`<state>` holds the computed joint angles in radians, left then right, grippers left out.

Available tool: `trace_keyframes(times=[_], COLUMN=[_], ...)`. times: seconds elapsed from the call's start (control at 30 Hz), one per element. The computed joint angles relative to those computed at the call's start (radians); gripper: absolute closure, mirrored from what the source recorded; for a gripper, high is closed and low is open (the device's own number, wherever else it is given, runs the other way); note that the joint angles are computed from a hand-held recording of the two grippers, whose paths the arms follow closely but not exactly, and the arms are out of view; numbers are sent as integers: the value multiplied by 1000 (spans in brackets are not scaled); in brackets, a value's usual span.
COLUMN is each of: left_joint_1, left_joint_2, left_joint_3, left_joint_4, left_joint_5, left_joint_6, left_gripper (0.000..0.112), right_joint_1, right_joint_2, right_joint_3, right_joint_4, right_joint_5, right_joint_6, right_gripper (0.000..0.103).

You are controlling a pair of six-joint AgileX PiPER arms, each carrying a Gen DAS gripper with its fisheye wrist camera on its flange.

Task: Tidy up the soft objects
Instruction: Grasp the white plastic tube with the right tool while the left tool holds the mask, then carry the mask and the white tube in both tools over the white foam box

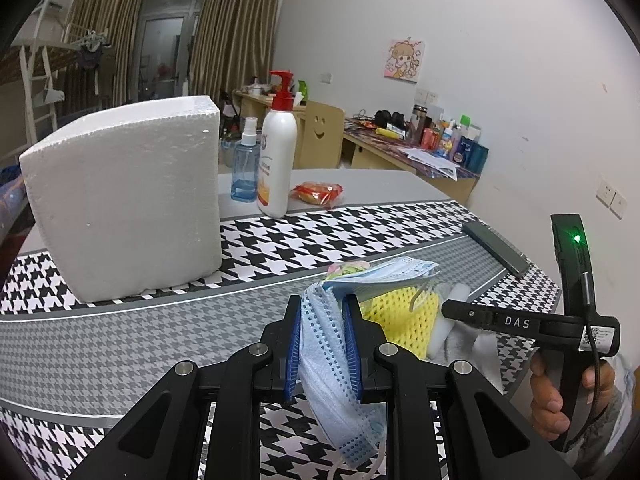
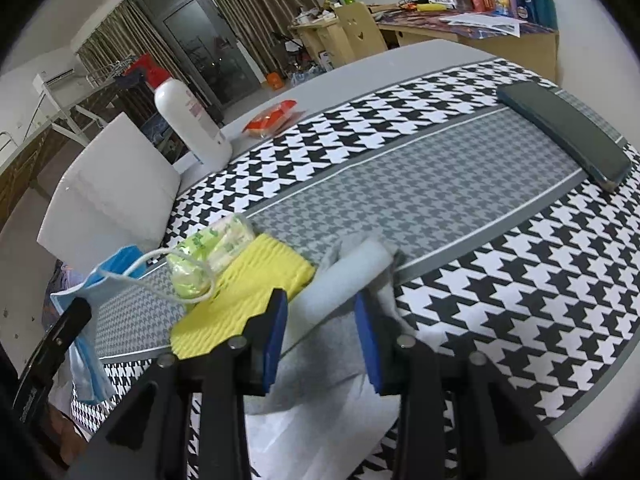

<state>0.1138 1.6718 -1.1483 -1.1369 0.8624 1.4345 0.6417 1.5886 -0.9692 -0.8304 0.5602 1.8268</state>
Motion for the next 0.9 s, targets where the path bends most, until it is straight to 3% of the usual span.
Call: trace_keyframes(times=[0.13,0.4,0.77,0.9], left_joint_1=[2,21,70,85], left_joint_2=[7,4,-45,-71], left_joint_3=[-10,-15,11,24], left_joint_4=[6,-4,-37,-49], left_joint_5=[2,24,58,54], left_joint_6=[-15,-17,16,29], left_gripper=[91,91,91,91], right_joint_1=[19,103,203,250], right_joint_2=[-3,-35,-43,-20], right_joint_3=[-10,-47,-105,-151], right_joint_4=[-15,-93,-159,-185], right_joint_5=[37,167,290,371], right_joint_6=[0,11,4,-21], right_gripper=[80,91,92,92])
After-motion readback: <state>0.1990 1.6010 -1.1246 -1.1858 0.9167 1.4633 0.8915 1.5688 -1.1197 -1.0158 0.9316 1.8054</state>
